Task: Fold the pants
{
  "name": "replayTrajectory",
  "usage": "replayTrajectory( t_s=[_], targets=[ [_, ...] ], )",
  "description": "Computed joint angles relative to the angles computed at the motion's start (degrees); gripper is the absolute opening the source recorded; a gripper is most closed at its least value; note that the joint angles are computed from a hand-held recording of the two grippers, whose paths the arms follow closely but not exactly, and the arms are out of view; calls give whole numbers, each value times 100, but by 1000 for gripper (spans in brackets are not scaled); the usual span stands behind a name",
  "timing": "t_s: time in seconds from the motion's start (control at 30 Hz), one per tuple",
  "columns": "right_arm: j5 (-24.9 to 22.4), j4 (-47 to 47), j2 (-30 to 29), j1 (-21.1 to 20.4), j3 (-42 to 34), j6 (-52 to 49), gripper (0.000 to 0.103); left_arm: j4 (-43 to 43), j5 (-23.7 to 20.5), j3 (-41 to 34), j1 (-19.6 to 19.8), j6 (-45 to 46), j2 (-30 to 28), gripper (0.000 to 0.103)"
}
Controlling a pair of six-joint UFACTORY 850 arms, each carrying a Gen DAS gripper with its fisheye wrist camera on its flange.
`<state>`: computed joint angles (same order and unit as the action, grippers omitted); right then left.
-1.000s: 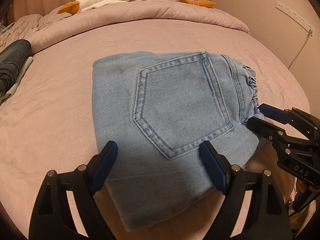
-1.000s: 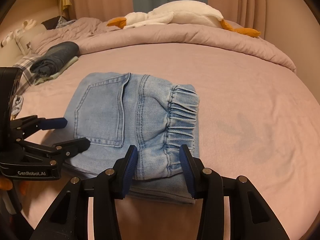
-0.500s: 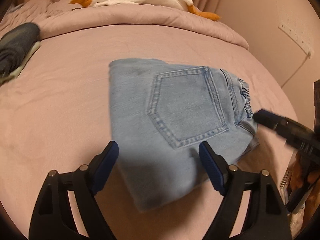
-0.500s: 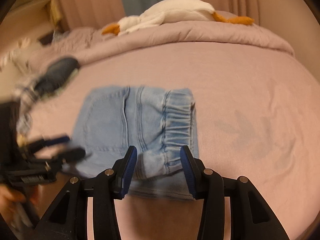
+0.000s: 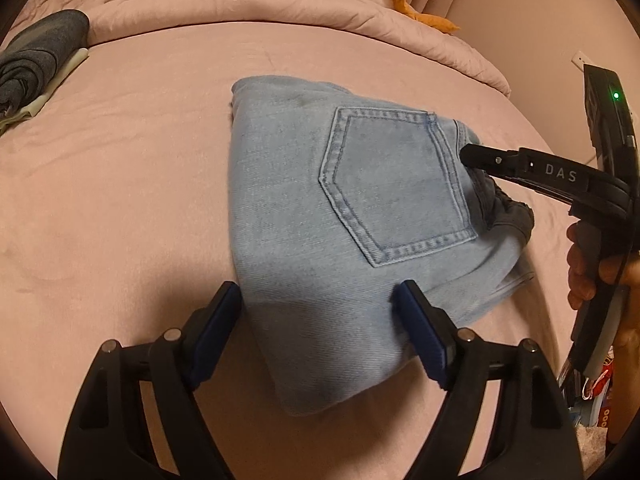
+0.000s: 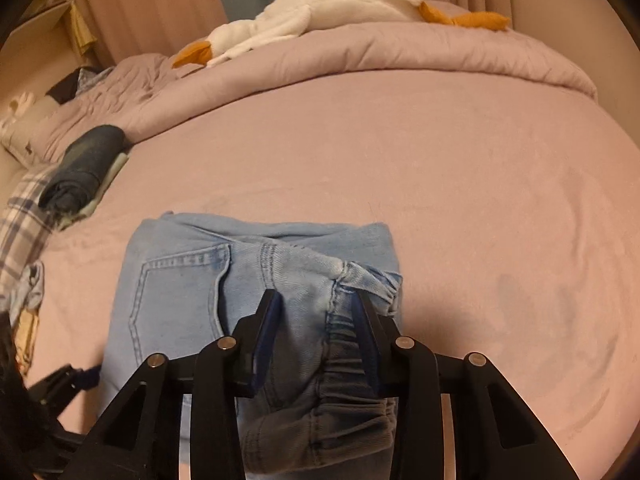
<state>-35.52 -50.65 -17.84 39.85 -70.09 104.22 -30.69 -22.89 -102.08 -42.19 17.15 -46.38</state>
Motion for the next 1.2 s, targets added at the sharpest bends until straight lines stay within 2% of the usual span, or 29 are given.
replayTrajectory(
  t_s=[0.1,0.17,0.23,0.3,0.43,0.53,0.67,0.7,0.77,0.83,0.9,0.97,1.2],
  targets=[
    [-173,301,17,41,-110,-304,36,-3,-57,-6,21,-79,9,81],
    [-524,56,67,237,-184,-195,36,-104,-98,56,49,-66,63,82],
    [-612,-142,141,415,-135,-198,36,-150,-102,114,60,-43,104,82],
    [-753,112,112,561,-143,-428,36,-96,-64,163,52,-66,141,82],
    [-1493,475,-160,873,-201,-912,36,10,-28,186,23,-59,139,82],
    [-1567,346,-192,915,-186,-818,37,38,32,226,27,-34,159,83],
    [-1084,372,194,821,95,-412,40,-251,156,541,77,177,401,82],
    [-923,242,321,831,231,-140,44,-296,216,620,78,234,458,82],
    [-418,-162,703,816,684,732,56,-585,314,810,114,511,591,81],
    [177,-685,1077,767,1181,1827,59,-1136,244,870,167,952,622,81],
    [625,-1289,1305,718,1553,2863,61,-1876,15,914,264,1468,625,83],
    [1044,-1924,1503,608,1904,3964,66,-2366,-236,887,356,1609,576,85],
    [1615,-3977,1804,444,2545,6946,69,-4149,-1214,760,729,2033,321,85]
  ],
)
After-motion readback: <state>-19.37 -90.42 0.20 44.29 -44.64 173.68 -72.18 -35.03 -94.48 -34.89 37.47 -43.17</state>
